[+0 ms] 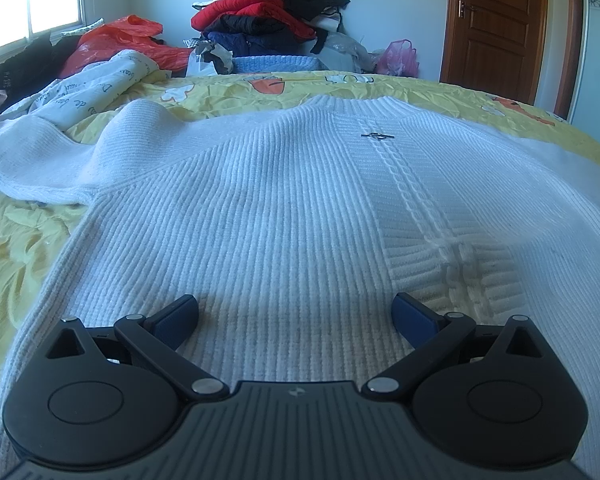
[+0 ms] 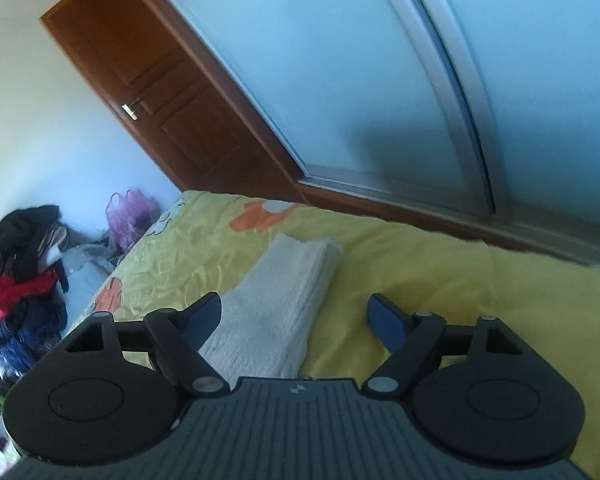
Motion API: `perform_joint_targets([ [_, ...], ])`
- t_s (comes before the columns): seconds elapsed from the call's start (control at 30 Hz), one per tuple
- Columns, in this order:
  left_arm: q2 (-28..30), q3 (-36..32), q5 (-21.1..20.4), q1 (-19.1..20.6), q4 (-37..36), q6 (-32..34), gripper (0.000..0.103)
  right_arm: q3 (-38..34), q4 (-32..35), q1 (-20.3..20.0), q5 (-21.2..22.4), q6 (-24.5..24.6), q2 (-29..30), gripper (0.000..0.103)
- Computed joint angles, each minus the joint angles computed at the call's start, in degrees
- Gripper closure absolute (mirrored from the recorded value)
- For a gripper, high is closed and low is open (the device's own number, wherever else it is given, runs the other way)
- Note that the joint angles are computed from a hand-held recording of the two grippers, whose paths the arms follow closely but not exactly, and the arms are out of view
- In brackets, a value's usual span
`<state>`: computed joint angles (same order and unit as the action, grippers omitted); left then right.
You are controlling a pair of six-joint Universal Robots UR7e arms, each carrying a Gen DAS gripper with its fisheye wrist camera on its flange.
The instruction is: Fold small clothes
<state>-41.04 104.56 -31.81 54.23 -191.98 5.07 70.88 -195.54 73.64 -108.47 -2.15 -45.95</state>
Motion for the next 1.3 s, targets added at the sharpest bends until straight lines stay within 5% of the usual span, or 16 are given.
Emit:
perform_joint_targets([
  [0.07,0.0,0.0,0.0,0.0,0.0,0.0,0.0,-2.6,1.1,-0.1,0.5,-2.3,1.2,0.03],
  [0.13,0.0,0.0,0.0,0.0,0.0,0.0,0.0,-4.6,2.4,0.2,-0.3,-4.6,2.4,0.054],
  [0.17,0.0,0.0,0.0,0.0,0.0,0.0,0.0,-4.4,2.9,0.4,-1.0,-5.1,2.0,0.081],
  [0.2,0.0,0.0,0.0,0.0,0.0,0.0,0.0,-5.3,4.0,0.6,-1.9,-5.2,2.4,0.088],
  [0.4,0.0,0.0,0.0,0.0,0.1,-0.1,0.0,-1.7,-3.2,1.9,-1.2,-9.5,1.4,0.089],
  [0.6,0.0,-0.1,0.0,0.0,0.1,-0.1,0.0,5.7,-9.6,6.7,5.9,-17.8,-0.3,0.089],
  [0.83,0.2,0.1,-0.2,-0.2,-0.1,-0.3,0.0,12.1,-2.9,13.3,12.3,-26.1,1.5,0.089],
  [1.13,0.4,0.1,-0.2,-0.4,-0.1,-0.6,0.0,13.0,1.9,18.8,11.8,-27.9,8.2,0.088],
  [1.23,0.5,0.0,-0.3,-0.4,-0.2,-0.7,0.0,13.6,3.4,18.8,9.1,-26.8,9.1,0.064],
  [1.3,0.5,0.1,-0.8,-0.3,-0.7,-0.7,0.0,15.1,5.1,17.7,12.8,-24.1,7.8,0.053],
])
